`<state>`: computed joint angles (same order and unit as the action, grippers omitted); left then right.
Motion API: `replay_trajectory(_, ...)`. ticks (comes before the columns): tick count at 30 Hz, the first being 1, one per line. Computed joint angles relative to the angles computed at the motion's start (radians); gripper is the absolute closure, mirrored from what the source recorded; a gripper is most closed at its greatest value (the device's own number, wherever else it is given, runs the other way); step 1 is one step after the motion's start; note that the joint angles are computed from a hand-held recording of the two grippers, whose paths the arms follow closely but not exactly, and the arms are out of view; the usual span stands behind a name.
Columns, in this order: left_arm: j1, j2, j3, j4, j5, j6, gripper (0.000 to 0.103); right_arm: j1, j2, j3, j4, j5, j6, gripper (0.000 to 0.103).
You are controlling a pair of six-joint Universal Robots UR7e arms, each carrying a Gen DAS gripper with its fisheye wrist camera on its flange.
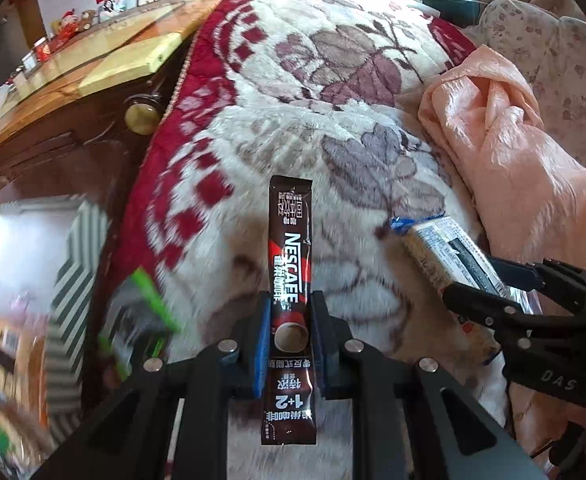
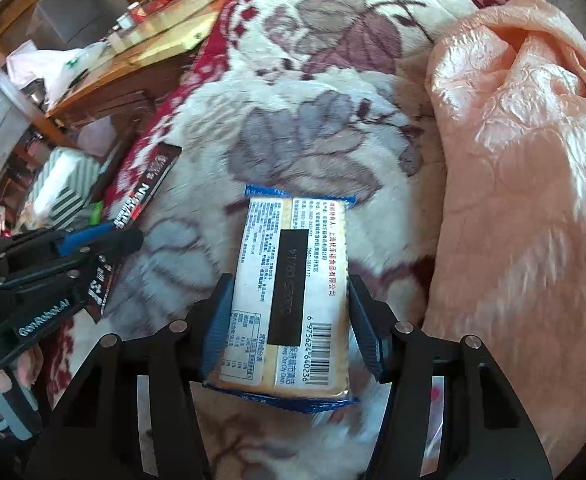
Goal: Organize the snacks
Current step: 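Lift the coffee stick and wafer packet and carry both over the tray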
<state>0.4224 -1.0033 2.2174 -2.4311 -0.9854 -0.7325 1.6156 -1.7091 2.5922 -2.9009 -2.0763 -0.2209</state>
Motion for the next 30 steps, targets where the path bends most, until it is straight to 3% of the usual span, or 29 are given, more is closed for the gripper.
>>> replay_trajectory(16, -0.111, -0.224, 0.143, 0.183, 0.033, -0.218, 0.082, 0.188, -0.036, 0.045, 0.097, 0.015, 0.111, 0.049)
replay_trajectory(30, -0.146, -0.421, 0.174, 0.398, 0.105, -0.354, 0.082, 0.374, 0.109, -0.044, 0.125, 0.007, 0.189, 0.049)
